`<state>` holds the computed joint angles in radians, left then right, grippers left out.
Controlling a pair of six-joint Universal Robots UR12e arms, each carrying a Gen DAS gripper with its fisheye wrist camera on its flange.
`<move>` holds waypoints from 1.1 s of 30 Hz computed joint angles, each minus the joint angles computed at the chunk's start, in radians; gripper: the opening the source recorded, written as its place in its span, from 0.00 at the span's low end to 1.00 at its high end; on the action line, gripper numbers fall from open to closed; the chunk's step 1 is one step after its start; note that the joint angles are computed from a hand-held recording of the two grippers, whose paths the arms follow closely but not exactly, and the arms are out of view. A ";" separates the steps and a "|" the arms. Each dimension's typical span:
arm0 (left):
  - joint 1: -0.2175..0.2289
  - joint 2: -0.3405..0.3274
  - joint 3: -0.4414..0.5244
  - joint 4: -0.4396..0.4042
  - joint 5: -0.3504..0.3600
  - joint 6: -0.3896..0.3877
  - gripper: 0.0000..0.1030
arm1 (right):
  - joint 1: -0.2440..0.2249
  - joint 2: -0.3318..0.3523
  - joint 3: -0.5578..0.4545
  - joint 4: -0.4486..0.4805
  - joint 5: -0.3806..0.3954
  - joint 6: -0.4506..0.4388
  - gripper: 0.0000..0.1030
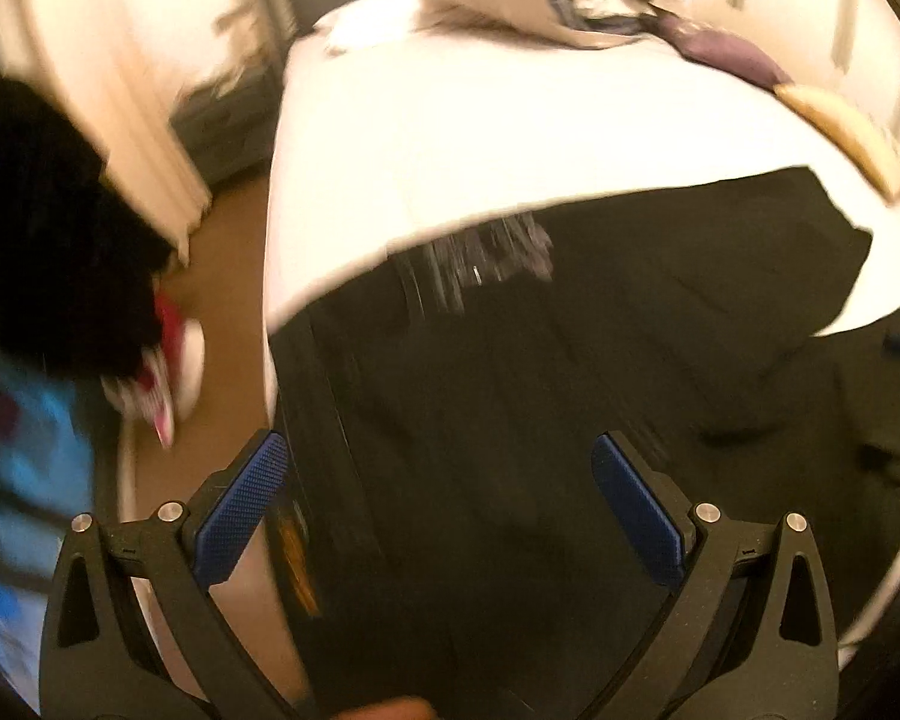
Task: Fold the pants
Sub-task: 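Grasp the jeans waistband with the left gripper while the right gripper grasps the other waistband end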
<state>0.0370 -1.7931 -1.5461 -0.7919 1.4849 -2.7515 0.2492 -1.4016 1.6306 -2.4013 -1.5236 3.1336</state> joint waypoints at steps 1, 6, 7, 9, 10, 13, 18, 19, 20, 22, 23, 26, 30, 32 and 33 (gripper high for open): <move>0.005 -0.033 0.043 -0.016 -0.028 0.037 1.00 | -0.016 0.020 -0.029 0.011 0.029 -0.068 1.00; 0.004 -0.191 0.264 -0.156 -0.096 0.167 1.00 | -0.073 0.112 -0.167 0.100 0.174 -0.305 0.88; -0.001 -0.224 0.307 -0.168 -0.096 0.212 1.00 | -0.081 0.142 -0.215 0.148 0.197 -0.364 0.80; -0.008 -0.281 0.390 -0.234 -0.115 0.289 1.00 | -0.094 0.183 -0.277 0.207 0.226 -0.427 0.75; -0.005 -0.298 0.410 -0.261 -0.118 0.323 1.00 | -0.098 0.199 -0.299 0.220 0.234 -0.447 0.75; -0.013 -0.364 0.502 -0.349 -0.087 0.402 1.00 | -0.106 0.244 -0.356 0.248 0.265 -0.505 0.72; -0.012 -0.465 0.643 -0.536 -0.037 0.468 0.98 | -0.102 0.300 -0.419 0.299 0.281 -0.590 0.62; -0.011 -0.478 0.661 -0.565 -0.036 0.468 0.96 | -0.101 0.312 -0.431 0.314 0.276 -0.602 0.60; -0.009 -0.496 0.691 -0.603 -0.046 0.458 0.96 | -0.099 0.324 -0.448 0.328 0.269 -0.611 0.59; -0.003 -0.530 0.749 -0.668 -0.071 0.437 0.96 | -0.099 0.347 -0.480 0.356 0.268 -0.629 0.57; -0.001 -0.544 0.772 -0.693 -0.081 0.430 0.95 | -0.097 0.357 -0.493 0.369 0.265 -0.636 0.56; 0.003 -0.564 0.802 -0.729 -0.107 0.435 0.85 | -0.088 0.389 -0.542 0.414 0.236 -0.661 0.54; 0.008 -0.572 0.834 -0.807 -0.147 0.479 0.35 | -0.080 0.429 -0.603 0.479 0.204 -0.693 0.50; 0.002 -0.557 0.812 -0.781 -0.136 0.493 0.12 | -0.070 0.446 -0.634 0.504 0.184 -0.699 0.46; -0.001 -0.544 0.790 -0.751 -0.128 0.497 0.11 | -0.068 0.450 -0.642 0.513 0.180 -0.701 0.46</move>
<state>0.0363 -2.3373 -0.7564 -1.5425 1.3564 -2.2541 0.1811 -0.9513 0.9887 -1.8883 -1.3439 2.4324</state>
